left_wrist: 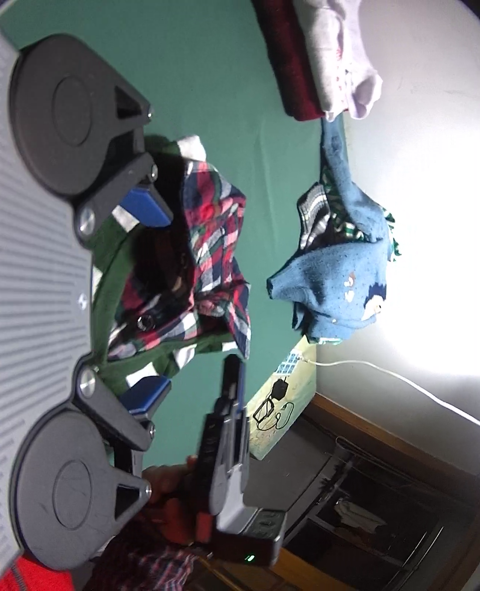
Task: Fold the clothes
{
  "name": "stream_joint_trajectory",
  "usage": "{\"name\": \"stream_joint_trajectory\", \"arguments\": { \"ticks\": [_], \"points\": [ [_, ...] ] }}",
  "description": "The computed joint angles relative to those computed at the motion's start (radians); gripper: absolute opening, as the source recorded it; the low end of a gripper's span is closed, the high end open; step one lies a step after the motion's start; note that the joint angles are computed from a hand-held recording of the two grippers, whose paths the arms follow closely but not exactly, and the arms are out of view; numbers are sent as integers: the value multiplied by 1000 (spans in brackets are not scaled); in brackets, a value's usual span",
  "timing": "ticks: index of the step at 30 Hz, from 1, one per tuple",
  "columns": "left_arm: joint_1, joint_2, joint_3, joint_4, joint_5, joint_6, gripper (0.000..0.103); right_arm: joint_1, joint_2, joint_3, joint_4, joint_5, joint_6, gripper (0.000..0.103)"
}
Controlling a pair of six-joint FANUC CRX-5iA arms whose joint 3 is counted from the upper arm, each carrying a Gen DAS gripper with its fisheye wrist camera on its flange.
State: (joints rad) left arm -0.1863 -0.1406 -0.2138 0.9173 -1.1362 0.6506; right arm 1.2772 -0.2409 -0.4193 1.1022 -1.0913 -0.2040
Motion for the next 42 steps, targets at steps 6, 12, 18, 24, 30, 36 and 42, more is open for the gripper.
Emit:
{"name": "stream_joint_trajectory", "arguments": {
  "ticks": [6, 12, 18, 24, 30, 36, 42],
  "points": [
    [-55, 27, 8, 13, 94, -8, 96, -53, -8, -33, 97, 76, -153, 15],
    [-93, 104, 26, -38, 123, 58, 94, -60, 59, 38, -30, 79, -31, 15],
    [-105, 105, 9, -19, 147, -4, 100, -71, 100, 51, -88, 92, 31, 15],
    [-100, 113, 48, -61, 130, 49, 92, -79, 103, 50, -68, 104, 90, 14],
    [-71, 14, 7, -63, 127, -1, 91, -16, 11, -23, 45, 15, -88, 15],
    [-80, -5, -9, -112, 120, 16, 89, 52, -13, -25, -12, -69, -76, 16],
    [-118, 44, 9, -165, 115, 40, 90, 20, 55, 7, -10, -17, -33, 16]
  ]
}}
